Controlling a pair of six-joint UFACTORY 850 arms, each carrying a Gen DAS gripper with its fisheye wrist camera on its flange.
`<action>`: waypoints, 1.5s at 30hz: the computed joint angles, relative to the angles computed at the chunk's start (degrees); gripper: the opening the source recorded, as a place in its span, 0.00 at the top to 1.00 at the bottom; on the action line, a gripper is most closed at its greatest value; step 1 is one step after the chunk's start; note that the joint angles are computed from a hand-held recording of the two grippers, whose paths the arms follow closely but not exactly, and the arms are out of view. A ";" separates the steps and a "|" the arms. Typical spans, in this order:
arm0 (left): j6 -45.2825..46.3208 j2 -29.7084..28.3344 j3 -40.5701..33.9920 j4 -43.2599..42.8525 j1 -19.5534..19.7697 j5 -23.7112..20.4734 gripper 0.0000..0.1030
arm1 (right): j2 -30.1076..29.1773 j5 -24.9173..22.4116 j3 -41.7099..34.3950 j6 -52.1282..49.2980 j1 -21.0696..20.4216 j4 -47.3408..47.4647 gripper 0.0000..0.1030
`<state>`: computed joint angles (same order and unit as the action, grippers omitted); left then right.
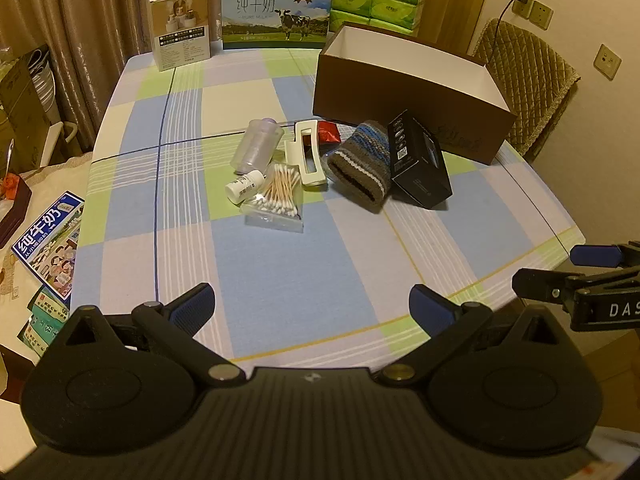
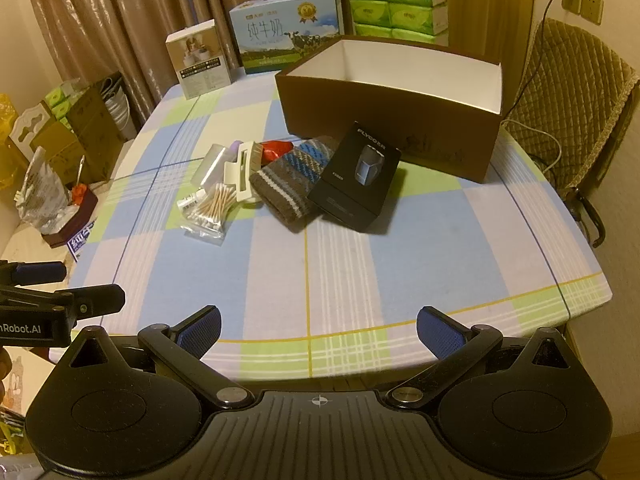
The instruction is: Organize objects
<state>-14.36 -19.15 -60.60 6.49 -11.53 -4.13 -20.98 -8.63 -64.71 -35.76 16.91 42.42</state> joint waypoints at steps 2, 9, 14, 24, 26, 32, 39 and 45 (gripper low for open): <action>-0.48 0.00 -0.02 0.48 0.00 -0.06 0.01 | -0.03 -0.11 -0.08 0.63 -0.02 -0.63 0.02; 0.27 -0.21 -0.26 -0.30 0.06 -0.26 0.01 | -0.27 -0.61 -0.32 -1.60 -0.43 1.24 0.02; 1.23 -0.33 -0.33 -1.17 0.13 -0.24 0.01 | -0.62 -0.83 -0.71 -0.89 -0.35 0.28 0.02; 8.80 -1.35 -1.52 -8.80 0.84 -0.94 0.01 | -1.63 -1.96 -2.30 0.76 -0.51 -1.91 0.02; 8.40 -1.36 -1.49 -8.39 0.84 -0.87 0.01 | -1.75 -2.15 -2.48 0.45 -0.58 -1.70 0.02; 4.50 -2.38 -2.67 -4.60 0.71 -1.35 0.01 | -2.28 -2.86 -3.25 0.27 -0.97 -1.60 0.02; 2.81 -2.57 -2.84 -2.97 0.65 -1.32 0.01 | -3.10 -3.81 -4.47 -0.99 -1.53 -0.80 0.02; -5.14 -4.00 -4.83 4.15 0.17 -2.50 0.01 | -4.43 -4.97 -6.27 -2.11 -2.15 -0.32 0.02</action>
<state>-19.51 -23.15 -65.43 10.64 -11.35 -6.63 -25.41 -13.60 -70.97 -37.87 14.76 42.10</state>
